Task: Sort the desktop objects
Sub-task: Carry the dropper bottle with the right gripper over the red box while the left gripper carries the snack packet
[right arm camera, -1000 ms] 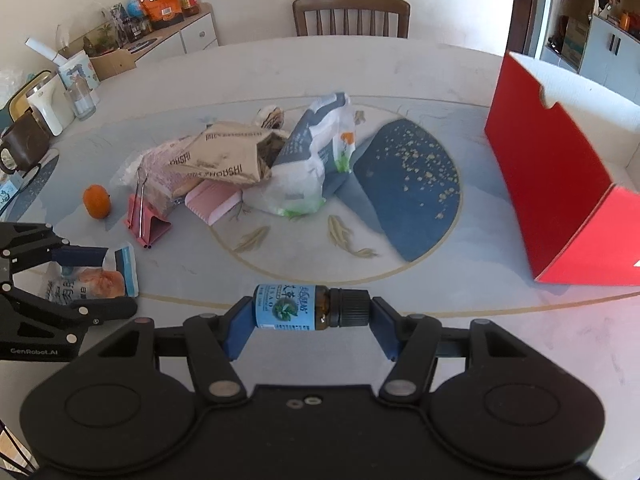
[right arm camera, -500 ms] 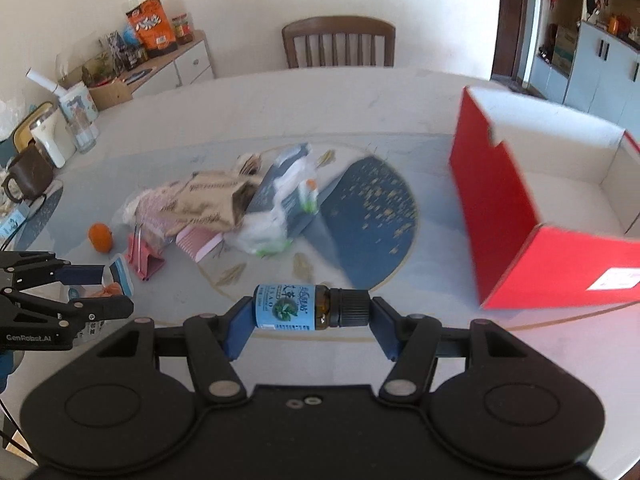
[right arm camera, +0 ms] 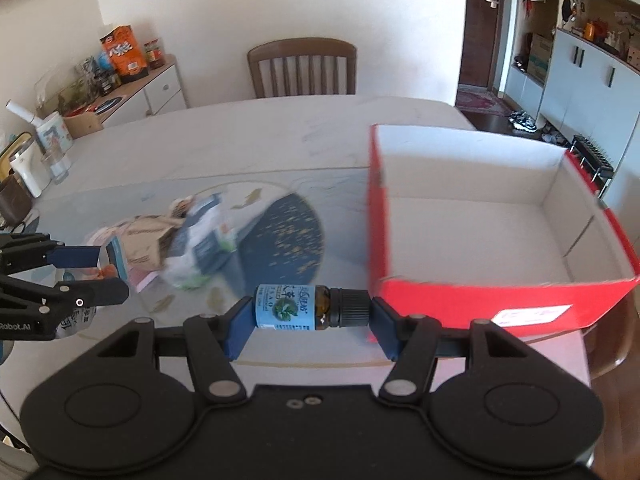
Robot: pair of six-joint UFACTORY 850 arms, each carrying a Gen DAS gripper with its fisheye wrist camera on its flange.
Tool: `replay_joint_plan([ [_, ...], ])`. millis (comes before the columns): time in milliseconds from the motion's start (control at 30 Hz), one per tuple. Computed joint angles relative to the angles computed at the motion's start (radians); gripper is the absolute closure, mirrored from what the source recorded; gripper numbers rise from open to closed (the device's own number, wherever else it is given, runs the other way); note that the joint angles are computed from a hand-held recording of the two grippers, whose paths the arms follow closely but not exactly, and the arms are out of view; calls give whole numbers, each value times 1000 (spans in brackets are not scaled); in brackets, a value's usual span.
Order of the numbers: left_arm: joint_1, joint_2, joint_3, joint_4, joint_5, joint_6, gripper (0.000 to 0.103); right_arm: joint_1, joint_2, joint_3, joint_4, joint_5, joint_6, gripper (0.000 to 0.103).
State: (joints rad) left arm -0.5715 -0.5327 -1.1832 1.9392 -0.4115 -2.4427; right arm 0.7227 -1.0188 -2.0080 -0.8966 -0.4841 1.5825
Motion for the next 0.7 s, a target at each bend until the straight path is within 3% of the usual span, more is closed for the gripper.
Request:
replay_joint_plan([
  [300,-7,-147,-258,-158,33,236,47,-60,111,197,-213,65,186,42],
  [700,-12,-368,-665,-558,40,784,47,-144,197,374,-380,89,313,42],
])
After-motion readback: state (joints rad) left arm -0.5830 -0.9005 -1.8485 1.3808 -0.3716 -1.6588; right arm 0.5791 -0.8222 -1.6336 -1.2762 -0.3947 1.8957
